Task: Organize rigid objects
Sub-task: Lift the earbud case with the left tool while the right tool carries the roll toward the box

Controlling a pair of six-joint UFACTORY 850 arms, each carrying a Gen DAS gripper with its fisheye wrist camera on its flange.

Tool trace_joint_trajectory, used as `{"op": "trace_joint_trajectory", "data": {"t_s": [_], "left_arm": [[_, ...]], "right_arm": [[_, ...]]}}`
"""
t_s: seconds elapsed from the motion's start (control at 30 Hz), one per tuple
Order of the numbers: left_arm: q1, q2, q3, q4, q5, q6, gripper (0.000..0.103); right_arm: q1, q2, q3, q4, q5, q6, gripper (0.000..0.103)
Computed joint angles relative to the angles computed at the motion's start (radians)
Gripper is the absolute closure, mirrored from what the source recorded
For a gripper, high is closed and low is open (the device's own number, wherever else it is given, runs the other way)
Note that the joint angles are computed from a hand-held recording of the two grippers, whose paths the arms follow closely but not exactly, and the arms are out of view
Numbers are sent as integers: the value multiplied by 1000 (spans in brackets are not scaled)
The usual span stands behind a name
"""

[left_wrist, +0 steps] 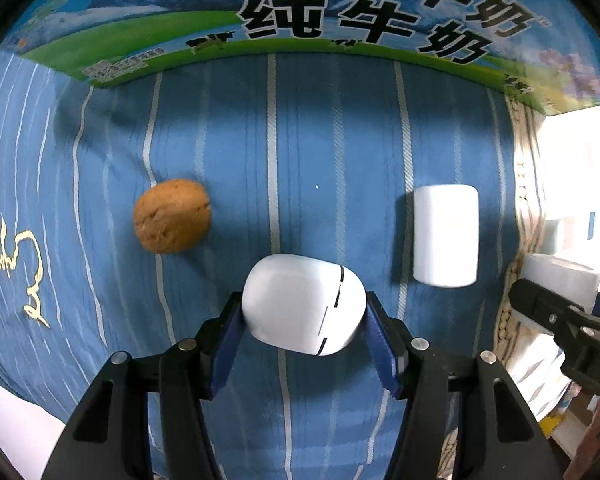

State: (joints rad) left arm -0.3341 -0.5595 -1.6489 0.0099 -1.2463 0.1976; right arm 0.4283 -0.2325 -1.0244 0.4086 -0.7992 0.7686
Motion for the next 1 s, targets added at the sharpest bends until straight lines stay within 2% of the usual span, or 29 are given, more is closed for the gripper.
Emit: {"op": "trace_joint_trajectory", "data": {"t_s": [0.3, 0.53, 0.6, 0.7, 0.83, 0.93, 1.0], "left_arm": [[46, 104, -41, -139, -50, 62, 48], [60, 92, -254, -200, -72, 93, 48], [61, 67, -321, -194, -68, 98, 48], [66, -18, -473, -199, -103, 88, 48], [71, -102, -615, -188, -131, 74, 48], [72, -187, -744, -184, -174, 58, 48], [74, -277, -887, -183, -230, 40, 48]], "right_arm": [[46, 90, -64, -39, 8, 31, 33], [63, 95, -241, -203, -48, 103, 33], [55, 83, -288, -237, -73, 100, 33], [27, 76, -338, -257, -104, 82, 33], [7, 40, -398, -256, -111, 53, 33], [-9, 2, -448, -259, -128, 31, 33], [-22, -31, -481, -253, -138, 14, 33]]}}
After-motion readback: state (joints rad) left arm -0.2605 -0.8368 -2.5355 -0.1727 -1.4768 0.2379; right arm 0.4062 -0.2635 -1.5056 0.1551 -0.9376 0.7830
